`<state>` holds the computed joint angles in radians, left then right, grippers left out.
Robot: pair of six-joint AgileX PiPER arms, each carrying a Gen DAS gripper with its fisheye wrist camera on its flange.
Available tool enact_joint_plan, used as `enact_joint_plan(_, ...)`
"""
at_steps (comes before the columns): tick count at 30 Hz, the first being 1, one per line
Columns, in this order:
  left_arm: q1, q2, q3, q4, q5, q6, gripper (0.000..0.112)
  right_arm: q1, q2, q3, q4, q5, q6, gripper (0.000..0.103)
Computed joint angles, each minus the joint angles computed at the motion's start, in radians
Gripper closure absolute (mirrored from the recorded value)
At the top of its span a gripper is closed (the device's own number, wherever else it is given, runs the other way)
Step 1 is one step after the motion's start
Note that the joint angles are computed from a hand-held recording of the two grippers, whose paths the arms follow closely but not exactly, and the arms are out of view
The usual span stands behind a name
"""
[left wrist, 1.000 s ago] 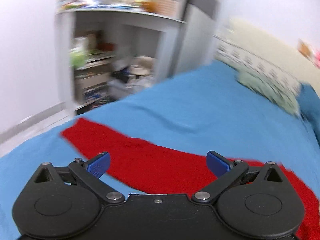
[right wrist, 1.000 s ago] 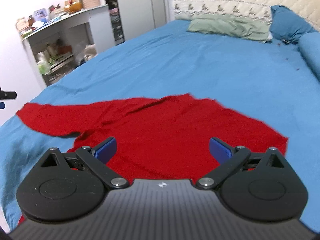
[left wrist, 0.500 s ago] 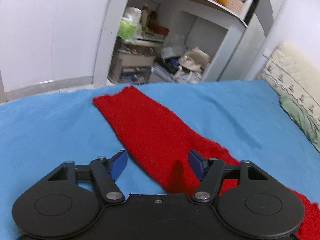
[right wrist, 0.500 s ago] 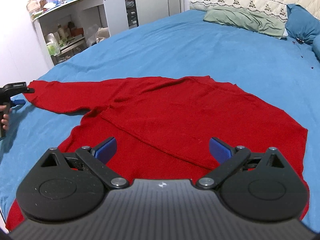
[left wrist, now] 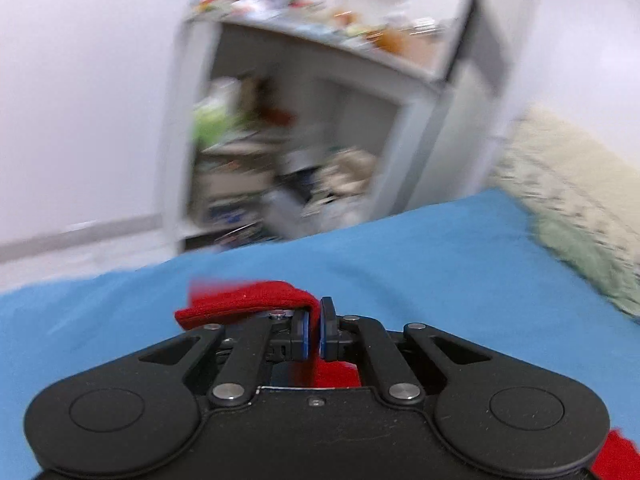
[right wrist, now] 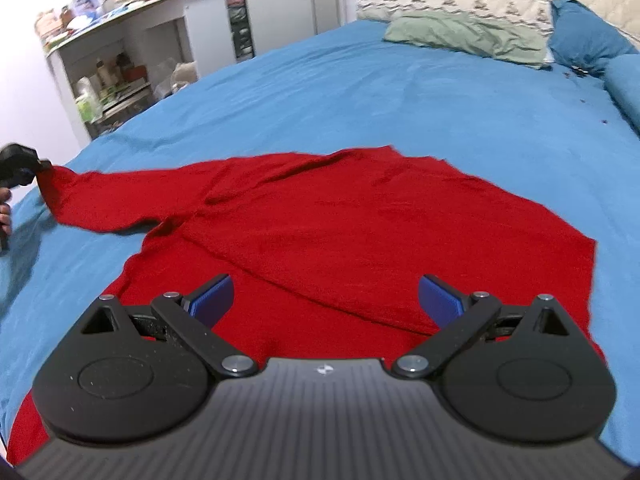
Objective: Fold small clothes
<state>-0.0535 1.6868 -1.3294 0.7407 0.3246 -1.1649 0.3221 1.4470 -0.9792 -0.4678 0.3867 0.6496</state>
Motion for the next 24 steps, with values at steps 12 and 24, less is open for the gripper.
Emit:
enact_joint_plan(12, -0.562, 0.256, -0.403, -0.411, 0.005, 0.552, 0.108, 0.045, -0.133, 0.131, -0.502, 0.224, 0.653, 0.000)
enact_joint_plan(24, -0.674, 0.421, -0.411, -0.619, 0.059, 0.829, 0.098, -0.030, -0.106, 0.216, -0.539, 0.195, 0.769, 0.000)
